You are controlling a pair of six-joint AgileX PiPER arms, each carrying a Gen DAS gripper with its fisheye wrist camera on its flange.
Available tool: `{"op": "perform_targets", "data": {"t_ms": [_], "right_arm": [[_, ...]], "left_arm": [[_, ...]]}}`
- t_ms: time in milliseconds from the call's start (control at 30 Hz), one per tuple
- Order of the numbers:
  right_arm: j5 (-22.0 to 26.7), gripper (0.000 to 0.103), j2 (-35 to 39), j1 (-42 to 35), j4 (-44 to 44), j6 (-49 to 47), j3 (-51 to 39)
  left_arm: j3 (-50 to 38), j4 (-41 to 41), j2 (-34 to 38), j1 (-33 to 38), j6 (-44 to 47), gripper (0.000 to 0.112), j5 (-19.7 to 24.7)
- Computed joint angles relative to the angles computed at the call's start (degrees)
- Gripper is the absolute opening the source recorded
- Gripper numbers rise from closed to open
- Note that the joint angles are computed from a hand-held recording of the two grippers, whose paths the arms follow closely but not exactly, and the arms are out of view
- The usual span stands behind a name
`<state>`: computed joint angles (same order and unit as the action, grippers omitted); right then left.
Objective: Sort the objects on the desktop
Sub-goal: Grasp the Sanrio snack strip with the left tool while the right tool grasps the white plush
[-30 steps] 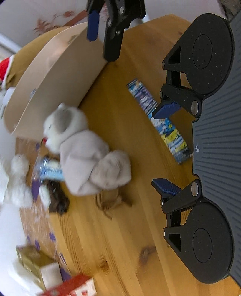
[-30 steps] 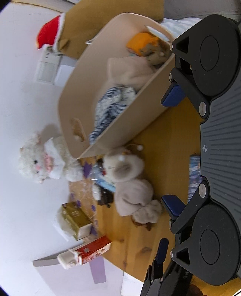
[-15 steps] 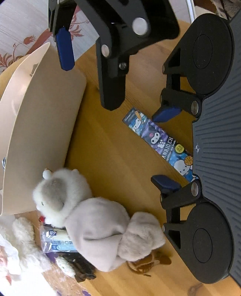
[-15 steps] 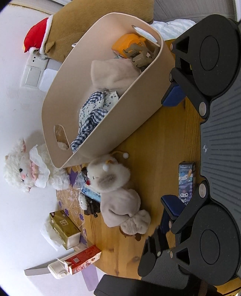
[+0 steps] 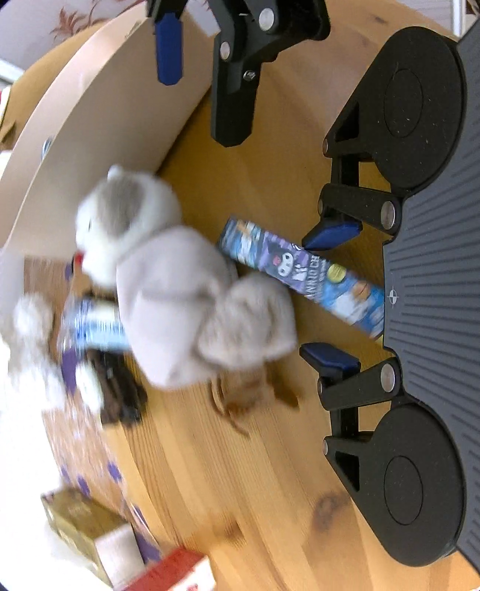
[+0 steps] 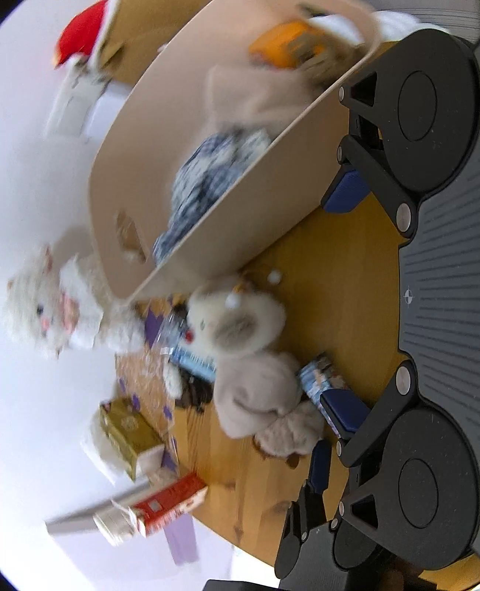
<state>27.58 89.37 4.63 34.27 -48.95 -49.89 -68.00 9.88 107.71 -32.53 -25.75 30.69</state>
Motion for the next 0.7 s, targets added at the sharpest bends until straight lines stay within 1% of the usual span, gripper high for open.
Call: {"op": "perform_targets", "data": {"t_ms": [100,133,200,233,267,300,400,500,567,633,700], "right_arm": [[-3.15,0.103,1.56,2.62,2.47,-4.3,-0.36],[-4.09,0.103,2.12,3.36,2.96,-5.33,-0.61],[-5.97,0.103,3.29,4.86,4.31,-8.07,-1.07],[-6.68,0.101,3.91,5.54,5.12,-9.87,-1.35],[-7.16,0.095,4.39,6.03,5.94,-11.58,-1.59],[-7.8,0.094,4.79,6.49,7.09,-13.73,-1.69],[-10.23,0.093,5.67,7.83,8.1,-16.68,-1.84],[-12.65,0.092,7.01,8.41,8.13,-16.59,-2.01],[-13.08,0.089,7.82,8.41,11.02,-19.6,-2.24],[-12.79,0.088,8.92,8.35,15.15,-23.77,-2.63],[-14.86,0.084,9.8,9.21,16.25,-25.32,-2.59]], "left_arm": [[-0.45,0.91,0.04,0.42,-2.11,0.057,0.66],[0.31,1.71,-0.08,0.16,-3.56,0.057,0.19],[-0.62,0.56,0.16,1.19,-2.37,0.057,0.89],[-0.9,0.4,0.09,1.1,-2.38,0.057,1.33],[-0.83,0.55,-0.45,0.83,-2.58,0.057,1.98],[-0.65,1.19,-0.41,0.52,-3.1,0.057,2.01],[-0.33,2.12,-0.62,0.06,-3.39,0.057,2.23],[-0.5,1.23,-0.11,0.64,-2.09,0.056,1.91],[-0.21,1.58,-0.49,0.38,-2.62,0.056,2.15],[-0.02,2.98,-0.48,0.04,-3.61,0.051,1.96],[0.1,4.66,-0.39,-0.62,-4.44,0.045,1.84]]}}
